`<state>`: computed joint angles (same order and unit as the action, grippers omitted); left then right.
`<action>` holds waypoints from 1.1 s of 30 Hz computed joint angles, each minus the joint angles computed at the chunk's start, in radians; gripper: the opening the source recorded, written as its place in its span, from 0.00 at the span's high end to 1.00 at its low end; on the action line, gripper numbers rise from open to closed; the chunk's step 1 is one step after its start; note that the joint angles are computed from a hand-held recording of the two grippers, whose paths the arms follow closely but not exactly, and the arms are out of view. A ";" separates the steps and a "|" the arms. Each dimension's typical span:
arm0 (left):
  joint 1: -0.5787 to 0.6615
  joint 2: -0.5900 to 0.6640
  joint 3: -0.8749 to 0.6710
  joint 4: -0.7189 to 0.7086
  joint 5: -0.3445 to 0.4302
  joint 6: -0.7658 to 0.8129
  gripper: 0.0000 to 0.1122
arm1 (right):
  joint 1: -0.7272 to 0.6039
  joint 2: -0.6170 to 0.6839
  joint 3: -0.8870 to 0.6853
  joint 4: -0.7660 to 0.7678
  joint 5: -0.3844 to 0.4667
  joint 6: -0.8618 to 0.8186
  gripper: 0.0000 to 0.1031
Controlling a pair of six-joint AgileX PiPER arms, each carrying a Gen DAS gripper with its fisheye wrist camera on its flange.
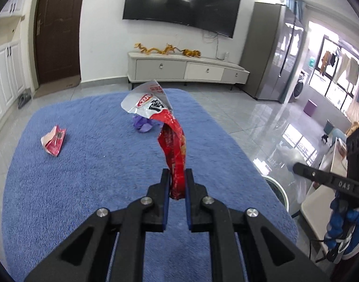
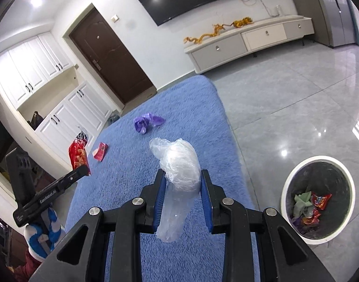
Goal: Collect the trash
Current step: 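Carry both items over the bin and open both tools to drop them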
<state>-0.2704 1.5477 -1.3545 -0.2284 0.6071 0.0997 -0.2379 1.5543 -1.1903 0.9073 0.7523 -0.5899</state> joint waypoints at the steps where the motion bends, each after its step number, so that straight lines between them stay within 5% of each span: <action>1: -0.019 -0.010 0.004 0.027 -0.003 -0.022 0.90 | -0.013 -0.018 0.012 0.005 0.001 -0.007 0.72; 16: -0.237 -0.004 -0.091 0.279 0.038 -0.195 0.90 | -0.261 -0.112 0.096 0.123 0.063 -0.143 0.72; 33: -0.485 0.371 -0.544 0.323 0.236 -0.145 0.90 | -0.524 0.065 0.109 0.232 0.084 -0.294 0.72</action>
<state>-0.7554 1.9191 -1.8990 0.0942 0.8434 -0.0450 -0.7618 1.6195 -1.0812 1.1394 0.8363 -0.8843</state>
